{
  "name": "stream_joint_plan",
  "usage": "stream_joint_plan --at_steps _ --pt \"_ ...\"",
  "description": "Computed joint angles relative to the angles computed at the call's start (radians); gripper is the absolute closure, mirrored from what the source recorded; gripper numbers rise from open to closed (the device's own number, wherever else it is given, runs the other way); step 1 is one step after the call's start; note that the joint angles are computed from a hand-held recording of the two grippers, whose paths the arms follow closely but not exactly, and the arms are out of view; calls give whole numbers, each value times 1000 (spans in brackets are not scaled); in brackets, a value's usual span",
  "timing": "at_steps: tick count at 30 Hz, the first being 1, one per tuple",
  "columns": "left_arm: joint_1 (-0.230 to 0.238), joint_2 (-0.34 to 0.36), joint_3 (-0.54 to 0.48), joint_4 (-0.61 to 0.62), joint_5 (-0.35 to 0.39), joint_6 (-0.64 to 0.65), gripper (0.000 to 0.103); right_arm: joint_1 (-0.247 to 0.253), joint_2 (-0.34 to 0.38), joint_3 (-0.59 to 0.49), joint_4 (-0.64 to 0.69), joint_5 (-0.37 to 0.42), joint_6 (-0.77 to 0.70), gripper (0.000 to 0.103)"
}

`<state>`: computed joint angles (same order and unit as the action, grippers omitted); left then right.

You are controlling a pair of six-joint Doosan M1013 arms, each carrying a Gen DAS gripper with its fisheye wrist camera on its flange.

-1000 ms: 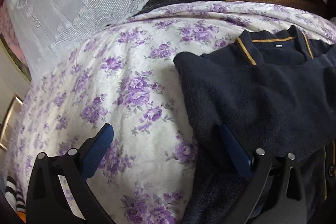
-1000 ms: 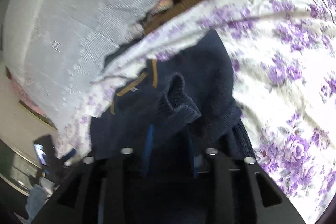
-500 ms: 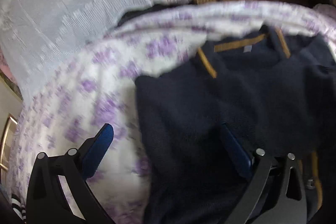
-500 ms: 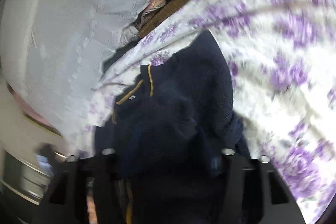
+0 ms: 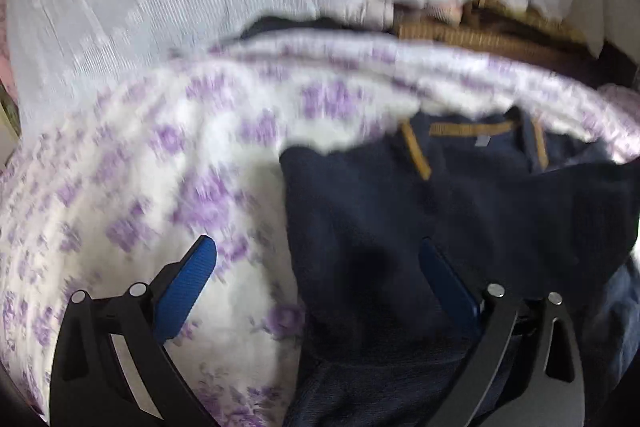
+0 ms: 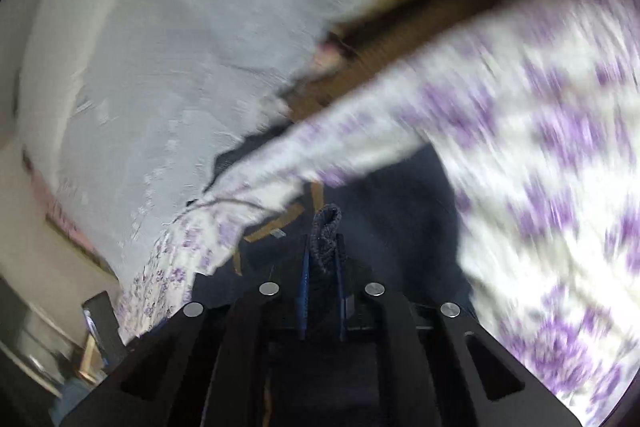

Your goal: Fold small clothes

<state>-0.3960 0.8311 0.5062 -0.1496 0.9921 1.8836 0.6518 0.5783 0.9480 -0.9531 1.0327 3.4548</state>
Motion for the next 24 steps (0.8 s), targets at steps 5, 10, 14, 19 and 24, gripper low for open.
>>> stream_joint_plan --at_steps 5,10,14,19,24 --pt "-27 59 -89 130 124 -1 4 -48 14 -11 221 91 -72 88" --pt "-18 52 -90 133 106 -66 4 -27 -33 66 89 56 92 75" --pt "-4 -4 -13 9 11 -5 4 -14 35 -80 101 116 -159 75" --pt "-37 26 -48 43 105 123 4 -59 139 -233 353 181 -439 81" --pt "-23 59 -112 7 162 55 4 -45 123 -201 291 188 -391 80"
